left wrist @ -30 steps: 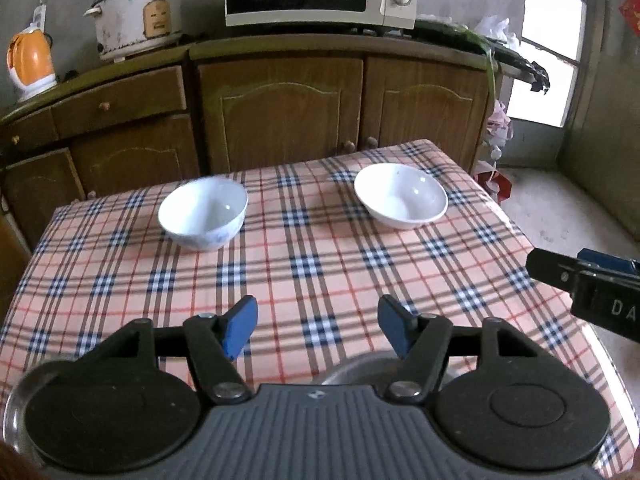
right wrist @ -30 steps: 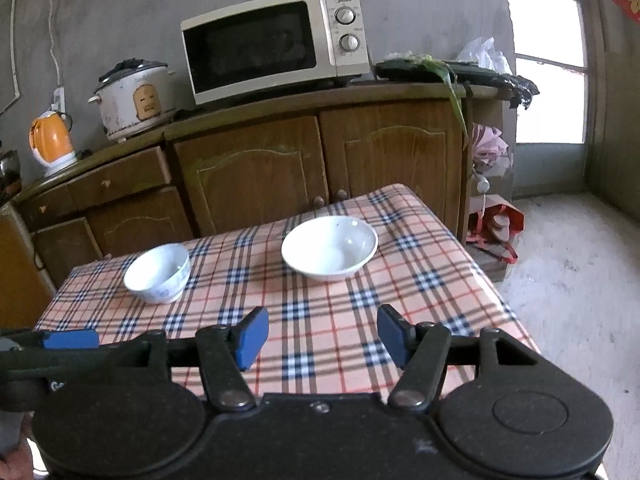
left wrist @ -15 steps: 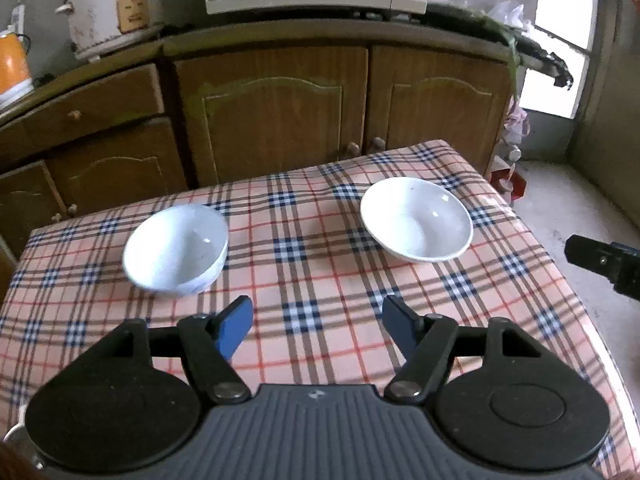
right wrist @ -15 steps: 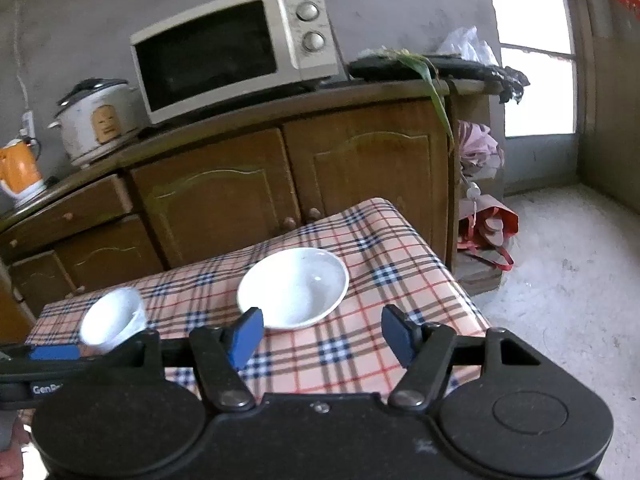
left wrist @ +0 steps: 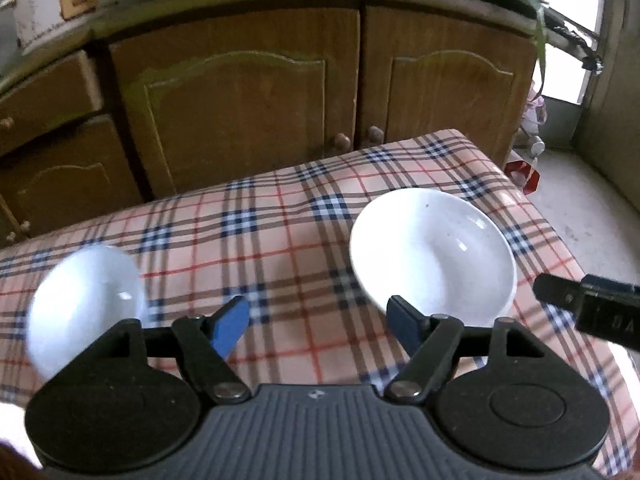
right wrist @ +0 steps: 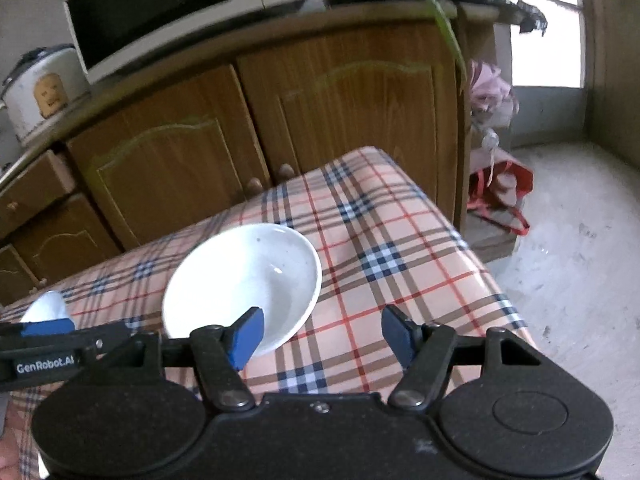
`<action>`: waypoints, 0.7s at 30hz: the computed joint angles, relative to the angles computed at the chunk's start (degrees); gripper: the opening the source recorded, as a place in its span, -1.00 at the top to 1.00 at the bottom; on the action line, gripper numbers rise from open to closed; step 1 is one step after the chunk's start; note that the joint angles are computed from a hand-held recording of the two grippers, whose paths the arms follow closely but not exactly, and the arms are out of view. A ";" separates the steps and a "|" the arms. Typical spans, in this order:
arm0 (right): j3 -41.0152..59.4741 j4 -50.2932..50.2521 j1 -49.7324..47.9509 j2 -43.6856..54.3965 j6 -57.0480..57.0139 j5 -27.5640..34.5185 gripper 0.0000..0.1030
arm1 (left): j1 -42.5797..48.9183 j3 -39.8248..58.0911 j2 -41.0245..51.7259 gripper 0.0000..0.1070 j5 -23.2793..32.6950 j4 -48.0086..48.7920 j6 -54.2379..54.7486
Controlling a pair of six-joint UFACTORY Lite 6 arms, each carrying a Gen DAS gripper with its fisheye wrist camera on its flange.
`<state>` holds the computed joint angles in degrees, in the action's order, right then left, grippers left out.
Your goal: Organize plates and bowls
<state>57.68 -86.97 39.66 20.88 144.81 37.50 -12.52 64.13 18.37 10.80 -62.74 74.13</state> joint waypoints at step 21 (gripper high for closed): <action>9.77 -20.80 -8.50 15.23 19.24 -9.55 0.60 | -2.42 19.93 20.30 0.58 5.91 6.03 -10.33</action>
